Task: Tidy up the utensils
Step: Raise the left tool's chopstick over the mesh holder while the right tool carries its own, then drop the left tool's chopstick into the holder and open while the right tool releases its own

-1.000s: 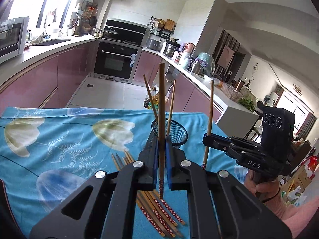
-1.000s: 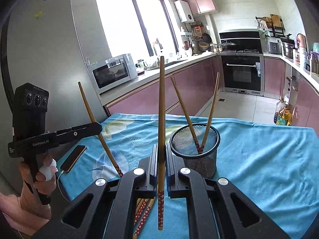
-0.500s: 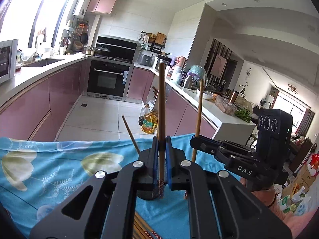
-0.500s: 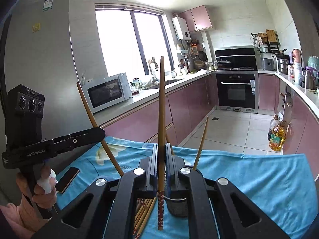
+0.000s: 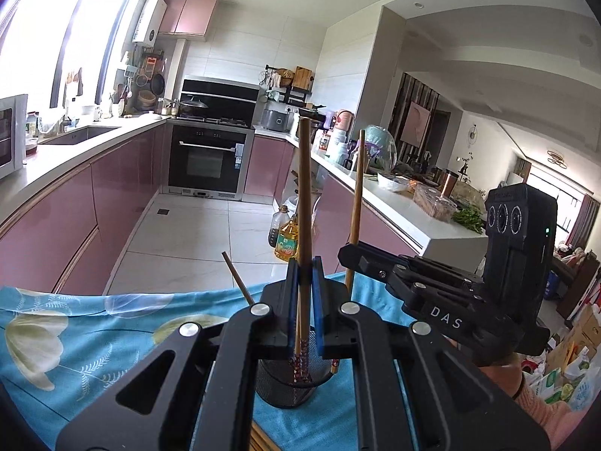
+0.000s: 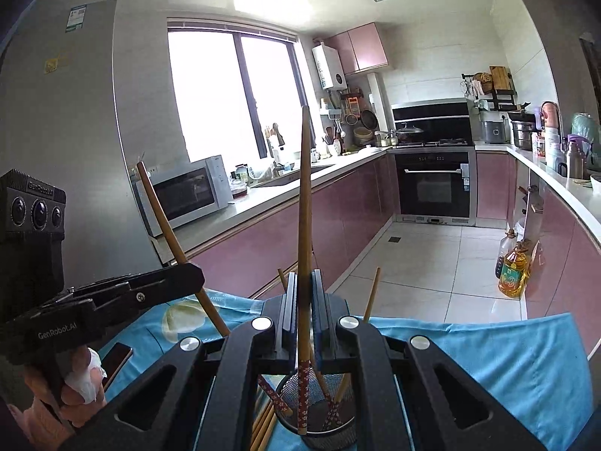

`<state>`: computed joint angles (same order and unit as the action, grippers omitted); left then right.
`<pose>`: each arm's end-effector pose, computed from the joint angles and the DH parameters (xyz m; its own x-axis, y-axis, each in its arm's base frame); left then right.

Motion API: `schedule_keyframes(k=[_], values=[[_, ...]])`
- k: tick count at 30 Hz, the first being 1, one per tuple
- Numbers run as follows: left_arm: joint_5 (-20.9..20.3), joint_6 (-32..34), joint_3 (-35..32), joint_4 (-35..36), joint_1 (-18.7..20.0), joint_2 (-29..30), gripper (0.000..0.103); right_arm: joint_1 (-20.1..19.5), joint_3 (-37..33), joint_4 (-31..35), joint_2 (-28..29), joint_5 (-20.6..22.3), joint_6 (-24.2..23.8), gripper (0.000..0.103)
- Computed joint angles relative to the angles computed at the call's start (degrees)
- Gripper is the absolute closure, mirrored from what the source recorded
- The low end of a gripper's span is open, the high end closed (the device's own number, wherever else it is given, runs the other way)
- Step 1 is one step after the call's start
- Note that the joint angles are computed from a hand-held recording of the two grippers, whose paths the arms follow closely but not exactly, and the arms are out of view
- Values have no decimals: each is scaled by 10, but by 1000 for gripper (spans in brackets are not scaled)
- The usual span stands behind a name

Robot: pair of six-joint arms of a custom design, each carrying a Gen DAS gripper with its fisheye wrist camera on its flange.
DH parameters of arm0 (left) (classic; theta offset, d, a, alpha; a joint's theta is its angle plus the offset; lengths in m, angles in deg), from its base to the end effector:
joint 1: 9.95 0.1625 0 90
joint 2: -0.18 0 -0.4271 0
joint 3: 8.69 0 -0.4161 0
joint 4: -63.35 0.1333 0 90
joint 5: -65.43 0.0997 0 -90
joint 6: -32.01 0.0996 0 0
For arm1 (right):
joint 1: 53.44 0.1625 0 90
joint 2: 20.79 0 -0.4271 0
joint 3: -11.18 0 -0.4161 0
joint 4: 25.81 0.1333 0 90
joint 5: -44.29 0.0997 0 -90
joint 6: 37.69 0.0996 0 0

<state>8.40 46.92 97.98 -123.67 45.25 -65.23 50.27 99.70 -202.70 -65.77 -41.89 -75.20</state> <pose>-0.1974 -0.6126 0.3119 -0.8312 0.2246 -0.5086 0.5536 0.4183 -0.7201 0.3124 -0.6901 0.1739 -0.6554 -0.6530 0.3796 -0.7203 0.3893 -0.5740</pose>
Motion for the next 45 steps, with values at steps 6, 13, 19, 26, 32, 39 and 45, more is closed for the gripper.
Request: schedule_keyframes(k=[6, 13, 19, 26, 32, 39, 45], values=[[16, 7, -21, 18, 8, 24, 96, 0, -16, -2, 25, -26, -8, 97], [23, 7, -42, 52, 24, 46, 96, -4, -22, 27, 33, -53, -13, 97], [10, -2, -50, 91, 49, 50, 96, -3, -32, 75, 39, -94, -12, 97], [6, -8, -76, 130, 67, 66, 95, -2, -55, 113, 55, -125, 0, 96], [9, -20, -88, 133, 77, 77, 95, -3, -51, 105, 55, -125, 7, 95], [9, -27, -89, 126, 82, 79, 86, -7, -42, 85, 49, -122, 16, 81], [15, -20, -80, 111, 79, 77, 83, -12, -30, 75, 43, -112, 22, 79]])
